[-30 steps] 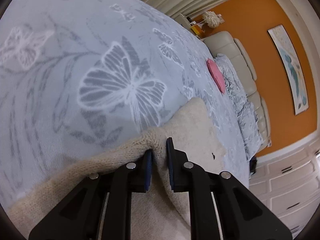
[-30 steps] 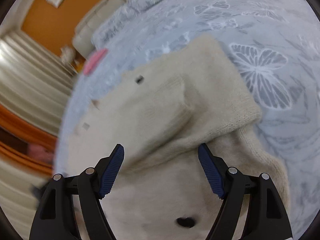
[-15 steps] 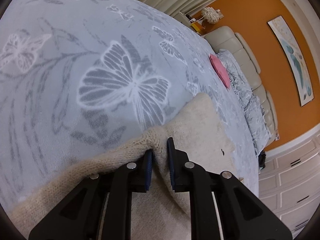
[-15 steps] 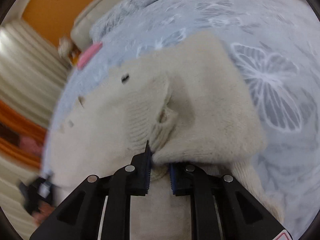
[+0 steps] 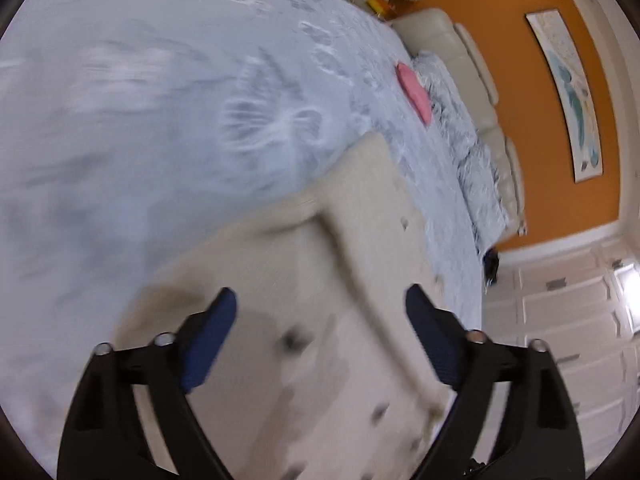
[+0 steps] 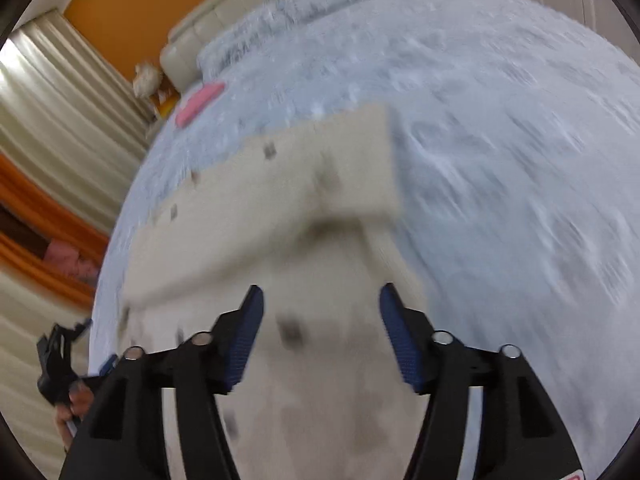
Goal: Fold small clothes
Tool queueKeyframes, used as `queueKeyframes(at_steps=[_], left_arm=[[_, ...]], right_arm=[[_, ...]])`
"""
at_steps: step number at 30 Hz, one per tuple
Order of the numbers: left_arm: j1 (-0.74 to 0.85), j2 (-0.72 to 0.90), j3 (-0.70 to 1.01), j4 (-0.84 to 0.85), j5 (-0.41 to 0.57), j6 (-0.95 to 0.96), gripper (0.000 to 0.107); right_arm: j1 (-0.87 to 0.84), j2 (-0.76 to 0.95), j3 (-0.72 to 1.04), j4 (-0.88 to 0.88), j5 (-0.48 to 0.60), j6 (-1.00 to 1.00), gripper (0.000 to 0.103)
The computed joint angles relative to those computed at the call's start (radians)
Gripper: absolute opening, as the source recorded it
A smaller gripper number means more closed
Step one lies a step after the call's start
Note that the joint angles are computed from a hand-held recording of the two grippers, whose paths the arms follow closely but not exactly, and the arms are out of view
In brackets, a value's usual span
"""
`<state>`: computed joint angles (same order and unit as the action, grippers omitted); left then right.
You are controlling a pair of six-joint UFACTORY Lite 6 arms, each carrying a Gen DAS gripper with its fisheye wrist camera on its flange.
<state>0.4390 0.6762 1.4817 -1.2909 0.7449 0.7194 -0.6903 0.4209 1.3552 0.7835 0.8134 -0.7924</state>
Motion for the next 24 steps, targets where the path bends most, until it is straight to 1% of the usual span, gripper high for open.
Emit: queueKeyframes(at_steps=[1,2,4,5,8,11,15,17,19,20,23,24], left_arm=[[0.062,-0.076,-0.083,0.084,0.009,-0.002,0.087],[0.105,-0.127,-0.142,0.126,0.01,0.01,0.088],[0.195,-0.214,-0.246,0.228,0.01,0.034,0.088],[0.224,-0.238,-0.275,0.269,0.016,0.033,0.088],[0.292,-0.296,-0.358,0.329,0.076,0.067,0.088],[0.296,-0.304,-0.399,0.328,0.124,0.095,0.092],[0.225,-0.261,-0.422,0.344,0.15,0.029,0.092],[0.198,-0.28,-0.425,0.365,0.125,-0.008,0.092],[0.176,-0.257,-0.406,0.343,0.161,-0.017,0.094],[0.157,-0.229,-0.382,0.352,0.173,-0.039,0.094],[0.128,-0.224,-0.374,0.38,0.147,-0.069,0.093],[0.114,-0.231,-0.376,0.391,0.135,-0.087,0.092]], right_arm=[[-0.042,-0.05,-0.069,-0.054,0.034,0.003,0.064],[-0.09,-0.085,-0.124,-0.109,0.074,0.008,0.065],[-0.201,-0.126,-0.207,-0.208,0.165,0.011,0.065],[-0.245,-0.158,-0.256,-0.233,0.189,-0.005,0.065],[-0.362,-0.213,-0.362,-0.283,0.236,-0.063,0.065],[-0.432,-0.178,-0.388,-0.251,0.315,-0.098,0.065],[-0.377,-0.136,-0.405,-0.179,0.374,-0.062,0.067],[-0.308,-0.117,-0.417,-0.137,0.379,-0.037,0.067],[-0.268,-0.103,-0.42,-0.106,0.392,-0.025,0.069],[-0.237,-0.11,-0.429,-0.088,0.393,-0.01,0.069],[-0.164,-0.109,-0.42,-0.095,0.356,0.046,0.069],[-0.16,-0.117,-0.425,-0.099,0.349,0.049,0.064]])
